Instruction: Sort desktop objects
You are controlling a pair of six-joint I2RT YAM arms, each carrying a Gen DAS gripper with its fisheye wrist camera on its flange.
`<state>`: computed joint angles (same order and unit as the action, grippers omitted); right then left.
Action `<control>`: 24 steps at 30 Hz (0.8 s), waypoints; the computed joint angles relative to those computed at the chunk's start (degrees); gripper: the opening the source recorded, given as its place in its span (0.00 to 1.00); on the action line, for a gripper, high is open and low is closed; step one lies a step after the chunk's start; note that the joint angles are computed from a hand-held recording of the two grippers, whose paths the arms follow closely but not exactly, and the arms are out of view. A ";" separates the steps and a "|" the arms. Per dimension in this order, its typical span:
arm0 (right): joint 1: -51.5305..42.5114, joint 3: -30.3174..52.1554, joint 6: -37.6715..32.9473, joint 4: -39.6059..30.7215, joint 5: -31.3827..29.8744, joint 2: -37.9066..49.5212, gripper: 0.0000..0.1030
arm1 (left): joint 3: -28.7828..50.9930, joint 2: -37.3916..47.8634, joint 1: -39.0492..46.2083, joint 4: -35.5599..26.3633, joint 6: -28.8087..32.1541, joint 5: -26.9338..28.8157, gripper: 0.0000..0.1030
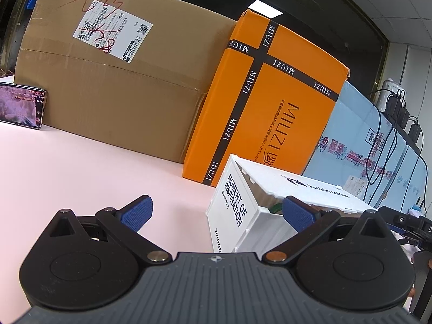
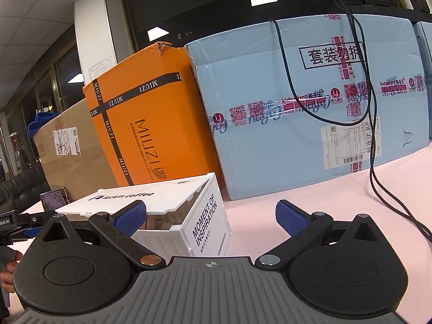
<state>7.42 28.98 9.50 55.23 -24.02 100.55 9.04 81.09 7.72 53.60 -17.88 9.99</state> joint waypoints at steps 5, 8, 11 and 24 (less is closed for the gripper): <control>-0.12 -0.80 0.83 2.65 0.26 0.27 1.00 | -0.45 0.44 0.09 0.91 -0.38 -0.31 1.00; -0.17 -1.00 1.27 3.64 0.43 0.51 1.00 | -0.48 0.97 0.20 1.39 -0.72 -0.20 1.00; 0.57 -0.44 0.07 2.03 1.22 0.56 1.00 | -0.90 1.60 -0.12 3.12 -0.72 -0.54 1.00; 3.32 -3.34 -3.08 12.17 10.05 2.93 1.00 | -3.42 8.09 -3.35 16.92 2.12 -9.99 1.00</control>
<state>10.73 25.64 6.42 67.39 -13.97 103.48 5.62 89.17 4.37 70.52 -15.75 0.00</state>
